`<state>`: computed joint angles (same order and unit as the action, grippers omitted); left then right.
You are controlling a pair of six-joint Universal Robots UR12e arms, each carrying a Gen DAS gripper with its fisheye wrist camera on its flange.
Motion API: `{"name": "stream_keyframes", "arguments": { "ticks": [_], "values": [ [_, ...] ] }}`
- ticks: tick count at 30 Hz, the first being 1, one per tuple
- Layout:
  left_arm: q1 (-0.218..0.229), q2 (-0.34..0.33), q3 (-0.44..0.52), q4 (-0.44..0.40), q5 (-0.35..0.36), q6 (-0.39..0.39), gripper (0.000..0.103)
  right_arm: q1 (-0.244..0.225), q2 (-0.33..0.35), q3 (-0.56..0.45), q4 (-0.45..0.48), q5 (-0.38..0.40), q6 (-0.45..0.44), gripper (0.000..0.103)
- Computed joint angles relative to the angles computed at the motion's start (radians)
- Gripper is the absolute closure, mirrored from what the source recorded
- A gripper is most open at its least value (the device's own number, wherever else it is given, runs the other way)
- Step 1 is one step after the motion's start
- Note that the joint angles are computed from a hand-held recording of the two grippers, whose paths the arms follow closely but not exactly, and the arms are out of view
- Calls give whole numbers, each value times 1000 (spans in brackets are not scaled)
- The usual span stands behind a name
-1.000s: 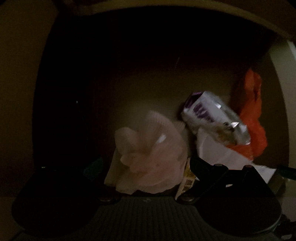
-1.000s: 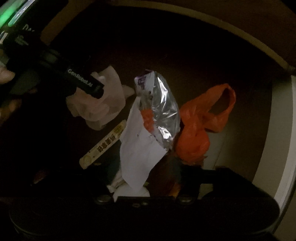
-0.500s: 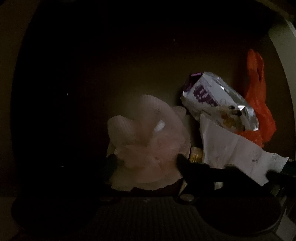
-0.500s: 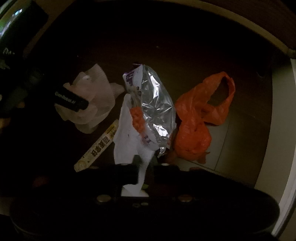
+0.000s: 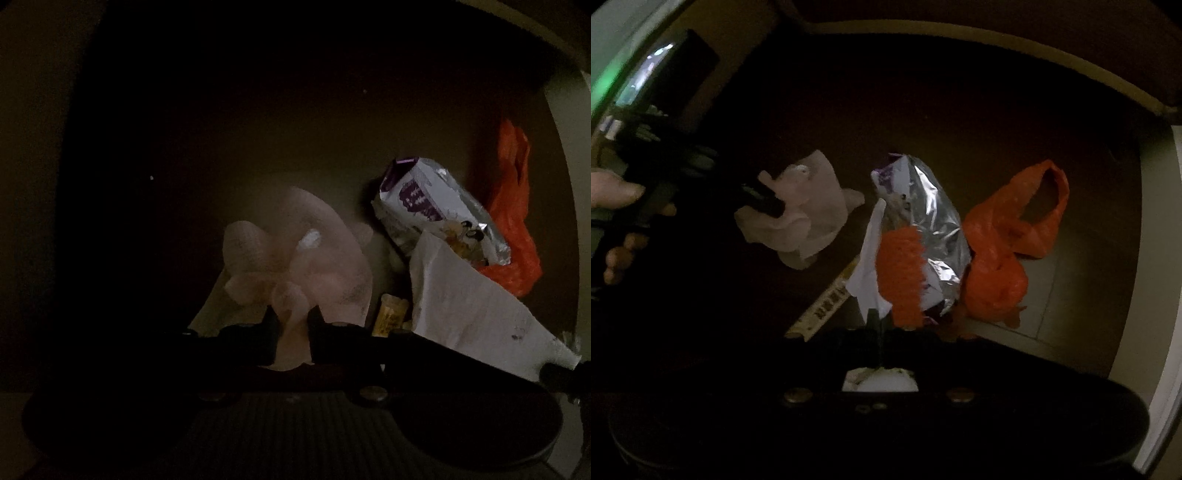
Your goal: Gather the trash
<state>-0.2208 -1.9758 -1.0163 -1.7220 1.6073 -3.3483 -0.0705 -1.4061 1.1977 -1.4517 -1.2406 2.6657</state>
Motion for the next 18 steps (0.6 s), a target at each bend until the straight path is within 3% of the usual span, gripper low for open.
{"name": "stream_keyframes", "arguments": {
  "ticks": [5, 14, 18],
  "values": [
    [1, 8, 13, -4, 15, -25, 90, -15, -15, -17, 7, 61, 15, 103],
    [0, 18, 79, 1, -29, -90, 91, -53, -36, -52, -36, 158, 35, 103],
    [-2, 28, 102, 29, -41, -110, 91, -78, -38, -76, -85, 211, 93, 103]
  ]
}}
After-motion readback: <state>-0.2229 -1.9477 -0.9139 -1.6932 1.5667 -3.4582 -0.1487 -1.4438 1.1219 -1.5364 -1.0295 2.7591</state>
